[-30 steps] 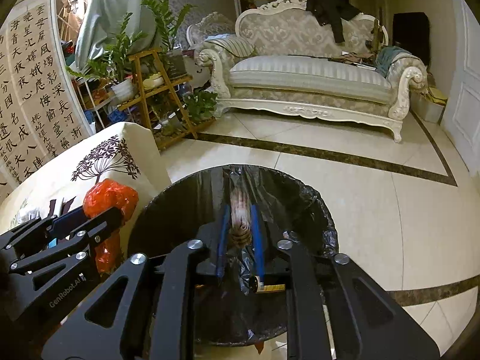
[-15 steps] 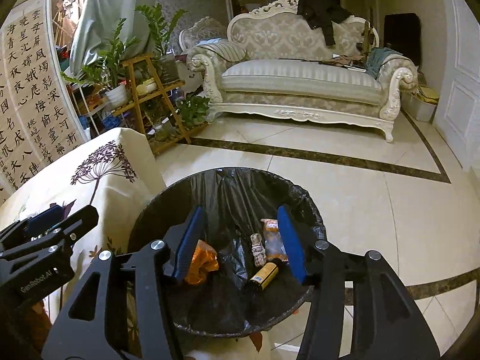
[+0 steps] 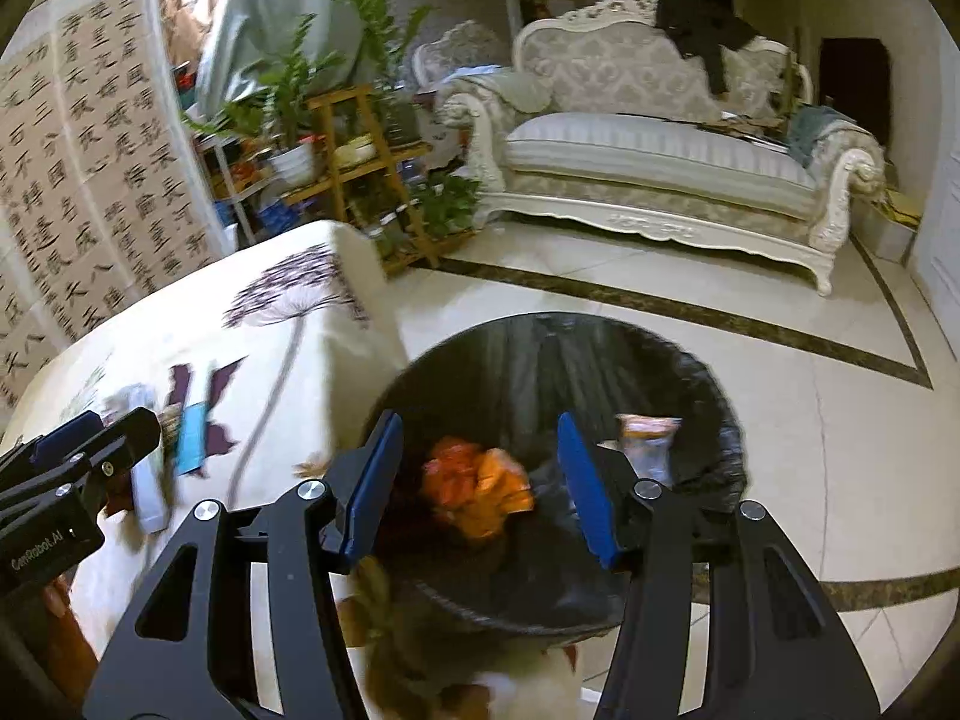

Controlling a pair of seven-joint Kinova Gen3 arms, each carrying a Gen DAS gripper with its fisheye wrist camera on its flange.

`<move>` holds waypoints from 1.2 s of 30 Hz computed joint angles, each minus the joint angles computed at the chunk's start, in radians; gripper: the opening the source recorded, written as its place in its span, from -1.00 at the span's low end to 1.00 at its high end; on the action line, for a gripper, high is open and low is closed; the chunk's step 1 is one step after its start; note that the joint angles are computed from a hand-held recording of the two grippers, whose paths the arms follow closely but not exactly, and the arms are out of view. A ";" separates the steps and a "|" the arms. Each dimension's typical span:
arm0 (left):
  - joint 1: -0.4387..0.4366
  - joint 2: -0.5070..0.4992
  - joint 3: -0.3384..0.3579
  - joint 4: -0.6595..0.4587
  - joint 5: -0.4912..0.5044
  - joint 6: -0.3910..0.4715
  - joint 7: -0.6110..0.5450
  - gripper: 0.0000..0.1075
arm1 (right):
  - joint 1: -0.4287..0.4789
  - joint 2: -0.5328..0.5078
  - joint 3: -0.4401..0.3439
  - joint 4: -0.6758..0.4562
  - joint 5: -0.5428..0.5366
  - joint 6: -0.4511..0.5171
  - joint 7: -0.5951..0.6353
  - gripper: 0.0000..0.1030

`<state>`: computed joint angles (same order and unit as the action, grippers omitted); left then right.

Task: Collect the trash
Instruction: 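Move the right gripper to the white tube and close on it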

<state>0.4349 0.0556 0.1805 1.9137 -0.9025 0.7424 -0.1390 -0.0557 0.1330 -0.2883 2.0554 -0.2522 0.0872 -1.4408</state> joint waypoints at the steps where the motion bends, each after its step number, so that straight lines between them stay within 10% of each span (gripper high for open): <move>1: -0.003 -0.013 -0.003 0.013 0.003 0.010 0.006 0.43 | -0.007 -0.002 -0.005 0.000 0.001 0.002 0.001 0.02; 16: -0.171 -0.197 0.047 0.201 0.066 0.062 0.055 0.44 | -0.341 -0.023 0.113 -0.027 0.154 0.045 -0.127 0.00; 24: -0.285 -0.284 0.072 0.269 0.118 0.045 0.024 0.44 | -0.413 0.013 0.108 -0.075 0.235 0.093 -0.188 -0.41; 36: -0.423 -0.341 0.083 0.320 0.220 -0.029 -0.080 0.44 | -0.540 0.077 0.180 -0.151 0.387 0.174 -0.332 -0.51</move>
<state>0.0123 -0.2854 0.2635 2.2336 -0.6828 0.7131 -0.2189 -0.5962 0.2100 -0.1084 1.9043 0.1351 0.2615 -1.7732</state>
